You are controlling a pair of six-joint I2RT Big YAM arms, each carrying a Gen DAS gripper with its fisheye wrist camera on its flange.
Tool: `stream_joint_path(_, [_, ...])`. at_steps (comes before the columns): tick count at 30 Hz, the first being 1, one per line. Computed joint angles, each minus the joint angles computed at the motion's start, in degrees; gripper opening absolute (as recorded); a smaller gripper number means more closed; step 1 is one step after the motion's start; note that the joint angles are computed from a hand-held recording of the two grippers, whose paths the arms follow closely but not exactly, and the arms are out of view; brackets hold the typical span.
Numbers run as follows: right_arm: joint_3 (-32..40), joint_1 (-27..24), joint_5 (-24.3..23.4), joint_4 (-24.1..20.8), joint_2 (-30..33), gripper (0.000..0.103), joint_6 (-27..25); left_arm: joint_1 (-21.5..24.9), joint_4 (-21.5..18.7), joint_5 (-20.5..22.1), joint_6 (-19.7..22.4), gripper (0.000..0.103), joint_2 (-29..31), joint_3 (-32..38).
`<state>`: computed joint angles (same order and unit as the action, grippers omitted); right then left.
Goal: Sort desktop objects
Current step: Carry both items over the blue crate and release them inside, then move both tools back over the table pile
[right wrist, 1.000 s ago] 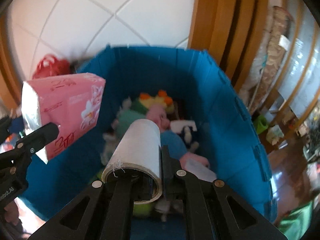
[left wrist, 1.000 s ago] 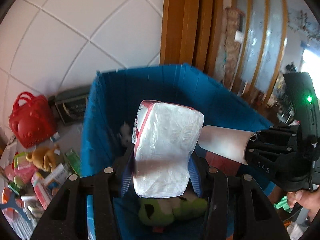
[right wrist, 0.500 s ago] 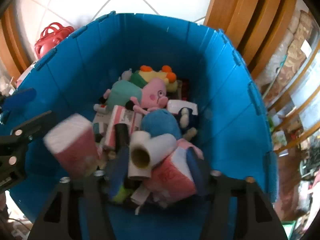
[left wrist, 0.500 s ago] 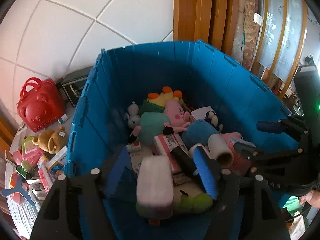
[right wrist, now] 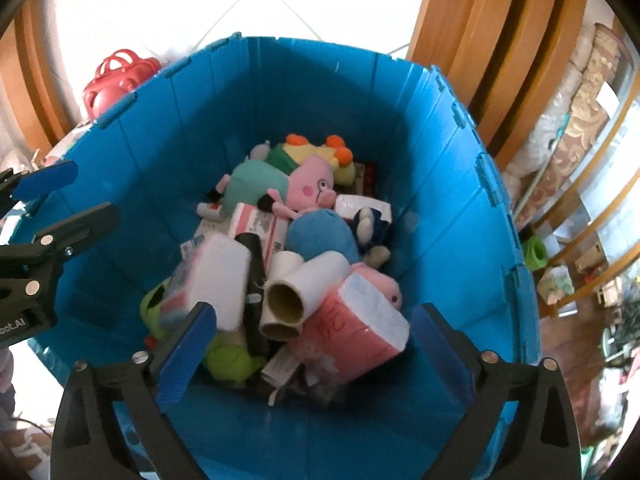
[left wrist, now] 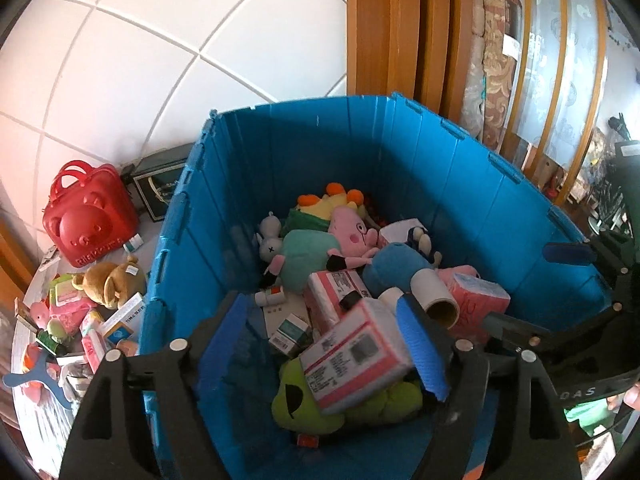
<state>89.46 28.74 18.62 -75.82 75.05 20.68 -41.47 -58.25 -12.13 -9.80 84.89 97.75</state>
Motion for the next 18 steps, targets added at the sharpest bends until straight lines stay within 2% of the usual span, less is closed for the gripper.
stream_joint_path(4, [-1.01, 0.69, -0.34, 1.23, -1.69, 0.103, 1.05, -0.54, 2.34, -1.32, -0.16, 0.078, -2.26, -2.36])
stream_joint_path(7, [-1.89, 1.22, -0.78, 1.9, -2.64, 0.103, 1.56, -0.59, 4.56, 0.0, 0.06, 0.078, -4.47, -4.8])
stream_joint_path(14, [-2.82, 2.46, -1.24, 3.08, -3.33, 0.103, 1.67, -0.03, 8.31, -1.32, -2.06, 0.078, -9.63, -9.75])
stream_joint_path(18, [-2.47, 4.33, 0.15, 5.48, -3.79, 0.103, 2.27, 1.03, 9.74, -5.2, -1.21, 0.078, -12.86, -12.23])
